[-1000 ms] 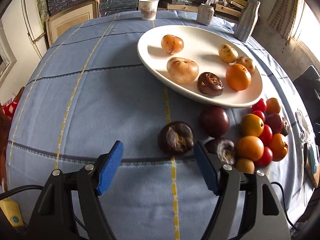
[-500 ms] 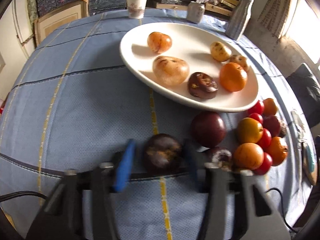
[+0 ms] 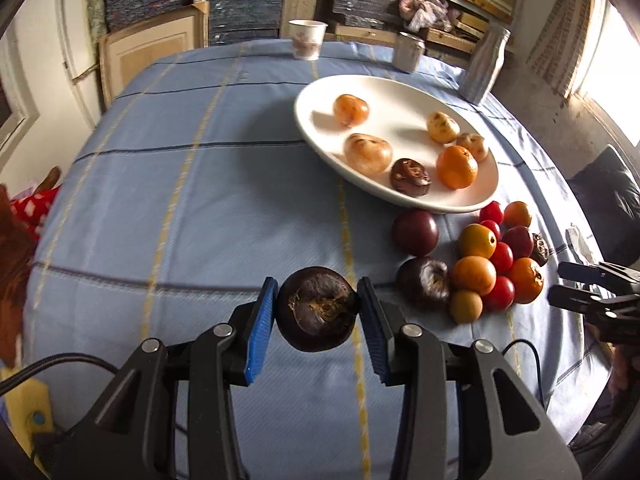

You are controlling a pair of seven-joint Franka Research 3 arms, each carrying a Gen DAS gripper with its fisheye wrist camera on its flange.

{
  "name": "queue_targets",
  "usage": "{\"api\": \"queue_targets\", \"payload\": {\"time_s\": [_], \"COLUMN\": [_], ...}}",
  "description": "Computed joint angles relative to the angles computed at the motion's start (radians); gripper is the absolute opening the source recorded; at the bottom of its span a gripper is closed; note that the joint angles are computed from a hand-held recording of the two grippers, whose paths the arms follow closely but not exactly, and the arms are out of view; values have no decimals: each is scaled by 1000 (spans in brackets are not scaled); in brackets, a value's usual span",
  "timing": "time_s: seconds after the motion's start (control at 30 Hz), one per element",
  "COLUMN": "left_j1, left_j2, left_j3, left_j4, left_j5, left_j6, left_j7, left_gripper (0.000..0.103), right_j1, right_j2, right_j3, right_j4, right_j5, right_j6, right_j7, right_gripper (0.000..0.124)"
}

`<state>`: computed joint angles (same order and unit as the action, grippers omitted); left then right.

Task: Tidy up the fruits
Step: 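Carry the plum toward the plate with the left tool while the right tool grasps and carries an orange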

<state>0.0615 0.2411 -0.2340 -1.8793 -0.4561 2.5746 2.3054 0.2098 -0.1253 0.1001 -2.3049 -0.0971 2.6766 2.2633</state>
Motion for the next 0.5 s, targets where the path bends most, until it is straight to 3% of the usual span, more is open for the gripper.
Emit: {"api": "queue_targets", "payload": {"time_s": [0.1, 0.2, 0.5], "left_j1": [5, 6, -2], "left_j2": [-26, -45, -78], "left_j3": [13, 23, 42], "left_j4": [-28, -49, -80], "left_j5": [2, 9, 13], "left_j6": [9, 13, 11], "left_j7": [-18, -30, -30], "left_gripper": [40, 40, 40], "right_j1": [7, 16, 32], "right_j2": [26, 55, 91], "right_j3": [-6, -19, -33], "right_j4": [15, 32, 45], "right_j5": [23, 77, 124], "right_j6": [2, 1, 24], "right_j7": [-31, -85, -127], "right_gripper": [67, 49, 46]}}
